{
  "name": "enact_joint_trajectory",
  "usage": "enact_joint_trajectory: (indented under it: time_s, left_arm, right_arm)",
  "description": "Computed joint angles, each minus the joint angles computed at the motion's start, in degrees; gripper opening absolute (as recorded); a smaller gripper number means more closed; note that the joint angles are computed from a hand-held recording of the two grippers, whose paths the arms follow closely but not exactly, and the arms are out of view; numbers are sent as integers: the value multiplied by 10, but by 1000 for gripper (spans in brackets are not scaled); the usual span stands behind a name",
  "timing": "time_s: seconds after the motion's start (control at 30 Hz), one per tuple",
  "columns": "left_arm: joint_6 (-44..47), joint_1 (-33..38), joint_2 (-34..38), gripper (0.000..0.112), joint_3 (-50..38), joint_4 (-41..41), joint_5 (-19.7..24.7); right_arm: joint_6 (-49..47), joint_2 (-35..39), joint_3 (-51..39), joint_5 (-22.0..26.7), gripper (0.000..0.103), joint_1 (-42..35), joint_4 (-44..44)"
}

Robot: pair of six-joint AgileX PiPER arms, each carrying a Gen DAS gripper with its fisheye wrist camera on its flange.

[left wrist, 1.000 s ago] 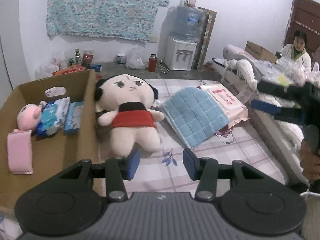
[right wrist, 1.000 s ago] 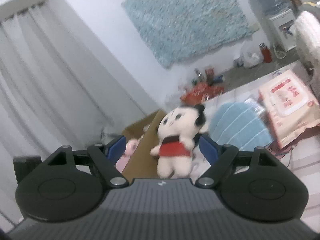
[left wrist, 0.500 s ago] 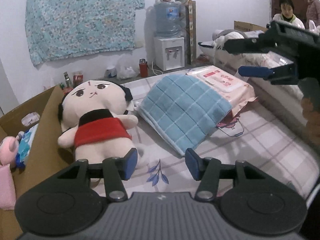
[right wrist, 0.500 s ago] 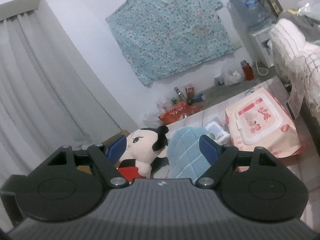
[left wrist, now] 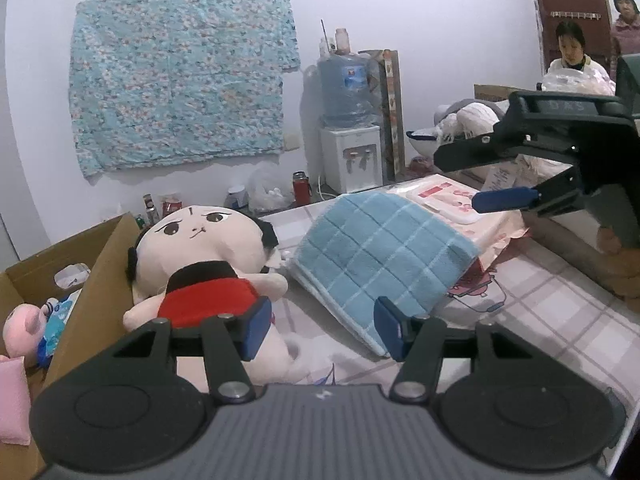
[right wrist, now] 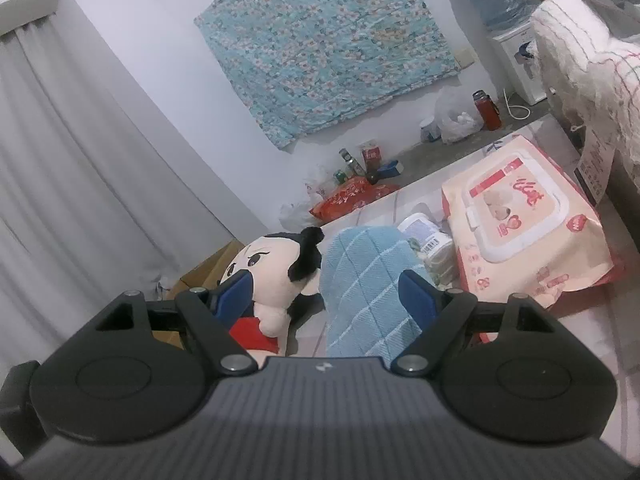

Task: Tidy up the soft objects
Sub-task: 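Move both tools back over the bed toward the blue towel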

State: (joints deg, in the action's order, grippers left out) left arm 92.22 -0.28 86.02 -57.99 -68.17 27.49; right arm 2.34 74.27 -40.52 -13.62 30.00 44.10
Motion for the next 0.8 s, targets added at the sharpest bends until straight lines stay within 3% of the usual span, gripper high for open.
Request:
enact_joint_trajectory:
  time_s: [0.07, 0.23, 0.33, 0.5, 0.6, 0.8]
  left_arm:
    - [22, 9, 0, 58, 6, -18, 8]
    - [47, 21, 0, 59, 20, -31, 6]
    - [24, 24, 10, 59, 16, -18, 0]
    - [31, 39, 13, 59, 19, -25, 5]
    - [14, 53, 18, 59, 12, -16, 28]
    - [7, 51, 23, 65, 9, -4, 18]
  right_arm:
    - [-47, -2, -1, -4, 81, 7, 56]
    - [-30, 8, 1, -11, 81, 11, 49]
    - [-124, 4, -1, -25, 81, 27, 138]
    - [-203, -1, 1, -45, 81, 37, 220]
    - [-182, 3, 3, -34, 81, 27, 211]
    - [-216, 33, -15, -11, 81, 19, 245]
